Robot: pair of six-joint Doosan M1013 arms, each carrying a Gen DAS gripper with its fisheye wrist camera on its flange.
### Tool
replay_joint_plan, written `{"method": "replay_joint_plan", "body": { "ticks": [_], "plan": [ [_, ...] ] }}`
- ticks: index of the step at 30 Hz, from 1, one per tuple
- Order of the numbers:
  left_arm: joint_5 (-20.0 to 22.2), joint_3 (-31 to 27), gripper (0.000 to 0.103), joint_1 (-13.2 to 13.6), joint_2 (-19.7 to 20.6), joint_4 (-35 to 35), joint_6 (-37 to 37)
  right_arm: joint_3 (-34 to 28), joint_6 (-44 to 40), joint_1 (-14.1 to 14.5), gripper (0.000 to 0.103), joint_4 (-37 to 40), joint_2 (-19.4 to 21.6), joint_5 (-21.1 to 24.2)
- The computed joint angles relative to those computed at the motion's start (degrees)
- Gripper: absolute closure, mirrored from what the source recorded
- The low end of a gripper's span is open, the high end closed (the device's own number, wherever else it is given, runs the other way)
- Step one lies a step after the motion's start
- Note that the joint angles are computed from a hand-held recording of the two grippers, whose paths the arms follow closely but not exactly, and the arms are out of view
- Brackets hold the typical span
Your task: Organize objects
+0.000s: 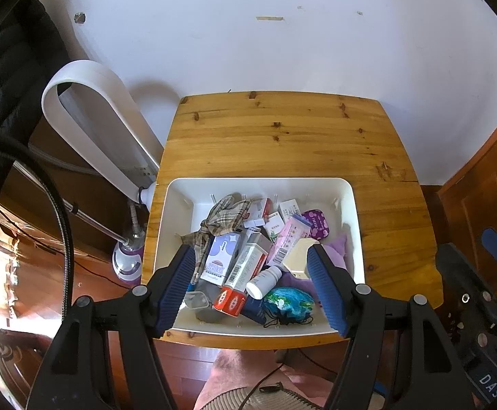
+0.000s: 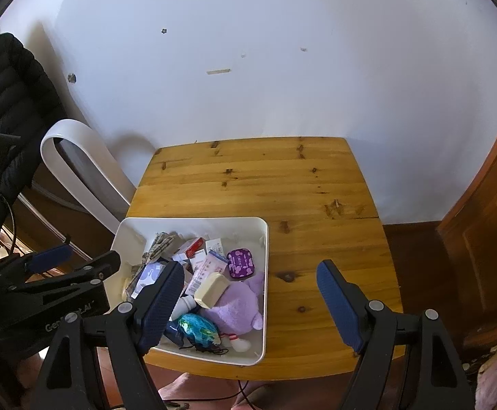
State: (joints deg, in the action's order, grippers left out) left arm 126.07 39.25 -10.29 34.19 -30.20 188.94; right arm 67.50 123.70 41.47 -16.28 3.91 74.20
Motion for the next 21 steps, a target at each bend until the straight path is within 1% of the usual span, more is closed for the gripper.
{"method": "replay_joint_plan", "body": {
  "ticks": [21],
  "plan": [
    [-0.3,0.8,0.031,0.4,-0.6,-0.5,-0.9,0.1,-0.4,-0.3,0.022,0.5,-0.2,-0.1]
  ]
}}
